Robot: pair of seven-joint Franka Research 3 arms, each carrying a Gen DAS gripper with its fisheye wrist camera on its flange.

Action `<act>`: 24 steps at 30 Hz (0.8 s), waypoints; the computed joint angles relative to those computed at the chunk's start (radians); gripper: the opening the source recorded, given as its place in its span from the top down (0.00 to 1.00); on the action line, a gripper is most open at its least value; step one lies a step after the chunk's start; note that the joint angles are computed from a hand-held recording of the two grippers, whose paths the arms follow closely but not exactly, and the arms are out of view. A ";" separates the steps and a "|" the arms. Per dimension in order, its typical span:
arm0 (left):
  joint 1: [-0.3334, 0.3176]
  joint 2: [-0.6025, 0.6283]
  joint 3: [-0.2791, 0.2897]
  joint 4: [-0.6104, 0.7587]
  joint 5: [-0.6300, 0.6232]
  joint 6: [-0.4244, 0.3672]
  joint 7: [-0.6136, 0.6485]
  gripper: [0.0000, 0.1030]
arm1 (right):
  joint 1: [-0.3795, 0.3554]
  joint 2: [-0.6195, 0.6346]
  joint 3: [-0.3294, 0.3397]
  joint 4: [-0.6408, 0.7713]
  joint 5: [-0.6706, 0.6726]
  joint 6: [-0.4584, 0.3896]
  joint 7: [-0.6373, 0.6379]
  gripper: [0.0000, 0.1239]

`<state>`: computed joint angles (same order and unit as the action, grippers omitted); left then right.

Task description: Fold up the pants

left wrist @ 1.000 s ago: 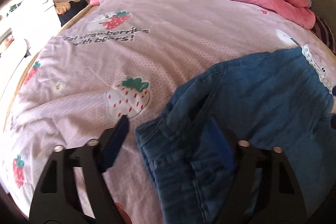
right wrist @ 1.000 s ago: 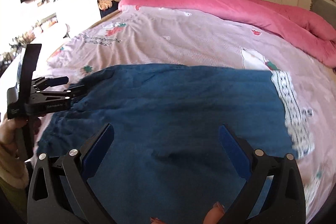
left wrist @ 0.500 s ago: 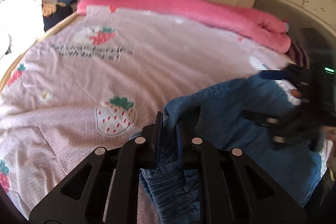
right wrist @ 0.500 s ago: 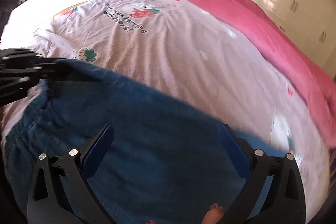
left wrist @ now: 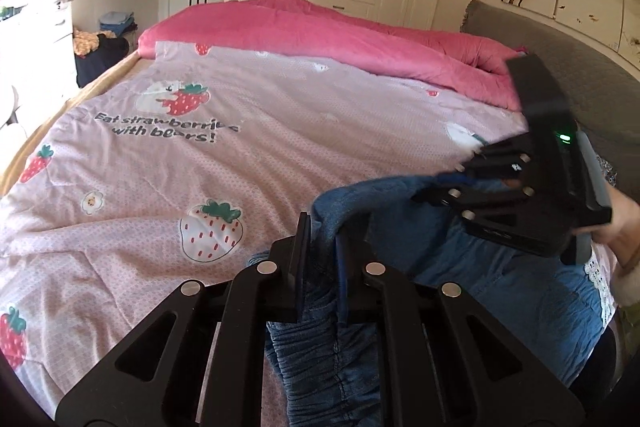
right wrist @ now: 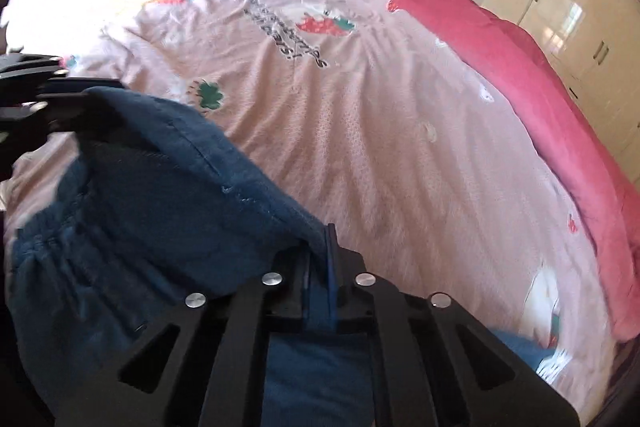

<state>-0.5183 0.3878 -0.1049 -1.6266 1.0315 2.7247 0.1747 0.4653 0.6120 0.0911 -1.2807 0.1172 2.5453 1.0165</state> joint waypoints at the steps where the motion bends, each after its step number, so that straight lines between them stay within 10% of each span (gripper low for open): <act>1: -0.008 -0.007 0.006 -0.006 0.021 0.002 -0.011 0.95 | -0.016 -0.049 0.016 -0.075 0.029 0.047 -0.006 0.96; 9: -0.047 -0.073 -0.008 -0.068 0.228 -0.011 -0.121 0.95 | -0.121 -0.383 0.138 -0.544 0.335 0.297 -0.193 0.96; 17: -0.033 -0.186 -0.093 -0.240 0.381 -0.029 -0.323 0.94 | -0.089 -0.597 0.149 -0.815 0.731 0.297 -0.469 0.96; 24: -0.017 -0.232 -0.166 -0.350 0.262 -0.061 -0.274 0.94 | 0.017 -0.686 0.094 -0.962 0.879 0.305 -0.543 0.96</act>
<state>-0.5355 0.1554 -0.2712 -1.9762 1.2939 2.6632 -0.0992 0.4824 -0.0738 0.1853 -2.2425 0.9958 2.8500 0.4734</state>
